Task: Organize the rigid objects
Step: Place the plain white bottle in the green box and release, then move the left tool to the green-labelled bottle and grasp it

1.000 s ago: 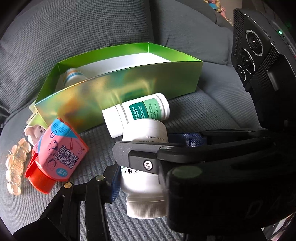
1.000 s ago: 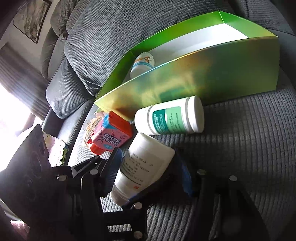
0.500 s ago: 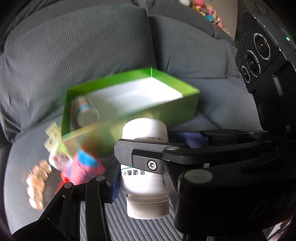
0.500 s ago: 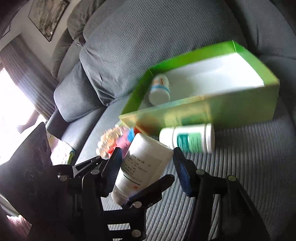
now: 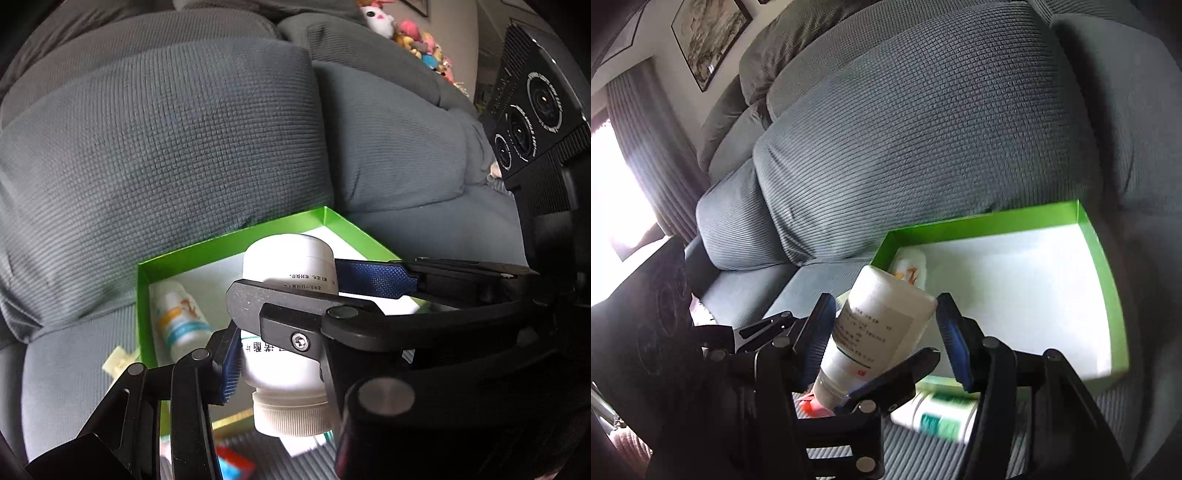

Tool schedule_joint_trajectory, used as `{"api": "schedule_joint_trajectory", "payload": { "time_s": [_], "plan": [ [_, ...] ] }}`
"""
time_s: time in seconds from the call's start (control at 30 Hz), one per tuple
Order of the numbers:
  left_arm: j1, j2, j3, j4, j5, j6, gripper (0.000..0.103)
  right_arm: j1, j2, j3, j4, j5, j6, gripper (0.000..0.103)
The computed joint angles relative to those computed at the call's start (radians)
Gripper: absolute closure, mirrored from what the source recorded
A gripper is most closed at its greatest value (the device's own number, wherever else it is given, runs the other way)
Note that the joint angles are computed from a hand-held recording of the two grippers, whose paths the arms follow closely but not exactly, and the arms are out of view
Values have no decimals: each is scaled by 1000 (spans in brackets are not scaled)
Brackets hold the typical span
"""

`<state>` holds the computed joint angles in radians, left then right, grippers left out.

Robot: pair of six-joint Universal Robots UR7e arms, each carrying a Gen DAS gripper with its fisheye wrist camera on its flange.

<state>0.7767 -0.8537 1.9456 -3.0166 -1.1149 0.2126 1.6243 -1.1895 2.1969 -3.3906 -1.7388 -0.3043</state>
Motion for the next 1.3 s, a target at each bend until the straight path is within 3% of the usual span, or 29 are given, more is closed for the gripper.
{"api": "schedule_joint_trajectory", "payload": {
  "time_s": [0.27,0.33,0.37,0.4,0.5,0.7,0.97,1.1,1.3],
  "plan": [
    [49,58,-88,105,-8,-79,55,-38,57,-90,80,-31,23,43],
    [54,57,-87,113,-1,-91,39,-37,71,-94,63,-61,23,38],
    [54,57,-80,103,9,-92,21,-36,74,-90,47,-73,20,34],
    [52,53,-67,79,26,-88,11,-37,74,-83,31,-76,20,32],
    [44,40,-45,55,56,-88,10,-43,58,-57,-16,-75,29,22],
    [19,-14,40,-10,102,-107,8,-46,-4,18,-107,-81,44,15],
    [-16,-77,162,-58,163,-162,8,0,-43,124,-217,-190,13,4],
    [-23,-107,212,-51,177,-205,7,30,-30,166,-279,-256,-20,2],
    [-17,-133,267,-26,198,-255,1,27,-12,233,-353,-294,-60,1]
  ]
}}
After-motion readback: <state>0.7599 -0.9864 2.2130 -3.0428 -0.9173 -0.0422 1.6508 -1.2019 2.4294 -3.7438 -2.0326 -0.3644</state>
